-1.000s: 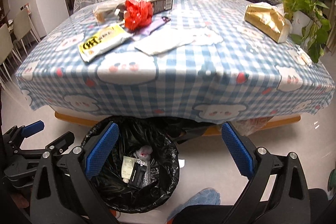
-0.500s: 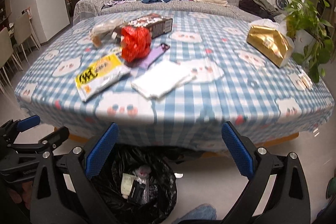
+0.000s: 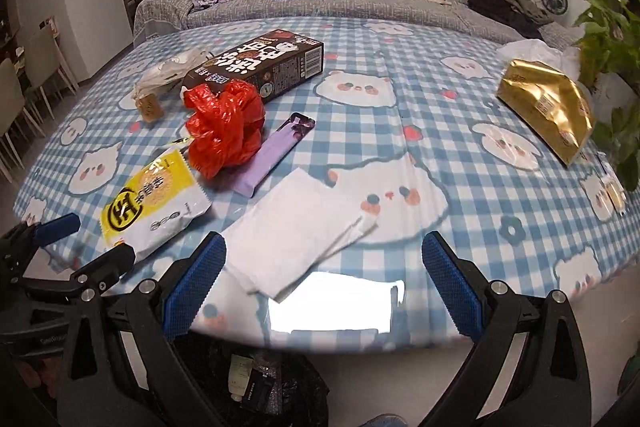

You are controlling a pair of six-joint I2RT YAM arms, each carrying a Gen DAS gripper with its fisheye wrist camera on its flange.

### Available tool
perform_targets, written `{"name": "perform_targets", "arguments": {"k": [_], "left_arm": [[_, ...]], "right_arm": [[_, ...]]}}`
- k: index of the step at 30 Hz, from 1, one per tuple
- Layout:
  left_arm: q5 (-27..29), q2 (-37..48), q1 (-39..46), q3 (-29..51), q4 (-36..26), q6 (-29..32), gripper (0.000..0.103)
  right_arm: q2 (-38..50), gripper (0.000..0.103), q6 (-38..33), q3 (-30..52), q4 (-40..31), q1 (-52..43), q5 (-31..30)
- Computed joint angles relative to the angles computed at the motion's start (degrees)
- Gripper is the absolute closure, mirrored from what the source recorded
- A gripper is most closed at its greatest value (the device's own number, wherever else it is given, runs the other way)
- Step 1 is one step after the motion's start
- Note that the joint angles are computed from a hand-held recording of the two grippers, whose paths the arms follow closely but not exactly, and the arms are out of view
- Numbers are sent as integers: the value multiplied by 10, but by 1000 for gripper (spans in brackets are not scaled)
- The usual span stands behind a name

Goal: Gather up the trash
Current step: 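Move both open tools back over the bed toward the tissue and snack packet, then grasp the white tissue with the right tool while the left tool grasps the yellow snack packet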

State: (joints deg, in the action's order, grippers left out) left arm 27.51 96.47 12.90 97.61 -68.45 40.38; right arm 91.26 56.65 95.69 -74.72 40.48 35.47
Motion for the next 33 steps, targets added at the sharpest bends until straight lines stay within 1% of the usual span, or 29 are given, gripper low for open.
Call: {"name": "perform_targets", "arguments": {"k": [2,6,7,10,13,14,15,17,18,19,20,21,23,24,25,26,27,28,29,31,33], "left_arm": [[-9,15,-16,10,6,-8,6],[-19,39,-35,20,13,-13,6],[-21,35,-39,11,27,-14,6],[-30,34,-48,5,38,-14,7],[-41,30,-53,-1,49,-18,8],[-46,27,-54,-5,55,-21,11],[-54,22,-56,-10,62,-24,16],[-59,20,-57,-11,64,-29,21],[-61,20,-57,-10,63,-31,26],[-59,20,-55,-7,60,-30,28],[-57,20,-54,-6,57,-30,32],[-54,19,-53,-5,54,-29,36],[-51,16,-50,-6,53,-33,40],[-48,16,-48,-6,53,-36,43],[-45,16,-46,-5,52,-37,45],[-42,16,-43,-3,50,-37,50],[-37,16,-41,0,45,-35,57],[-30,19,-41,5,37,-33,61],[-26,22,-41,9,29,-30,70],[-21,17,-42,2,30,-23,82],[-21,9,-45,-8,35,-23,88]], "right_arm": [[4,8,-25,-9,21,-20,-17],[15,10,-53,-24,53,-49,-47],[17,11,-58,-27,60,-54,-53],[24,15,-76,-31,74,-67,-69],[30,23,-85,-36,87,-77,-85],[30,27,-86,-35,88,-76,-81],[31,30,-89,-33,90,-74,-82],[32,42,-94,-30,91,-68,-84],[34,46,-98,-26,91,-64,-84],[37,51,-100,-21,90,-61,-84],[39,57,-102,-18,90,-59,-84],[40,60,-104,-16,92,-55,-85],[43,70,-106,-13,95,-51,-85],[44,74,-108,-12,97,-50,-86],[45,80,-108,-10,97,-47,-86],[46,84,-108,-8,97,-46,-87],[46,86,-107,-8,98,-46,-88],[46,89,-105,-9,99,-45,-88],[44,91,-103,-11,101,-44,-90],[41,92,-98,-14,102,-44,-90],[36,92,-97,-20,106,-46,-90]]}}
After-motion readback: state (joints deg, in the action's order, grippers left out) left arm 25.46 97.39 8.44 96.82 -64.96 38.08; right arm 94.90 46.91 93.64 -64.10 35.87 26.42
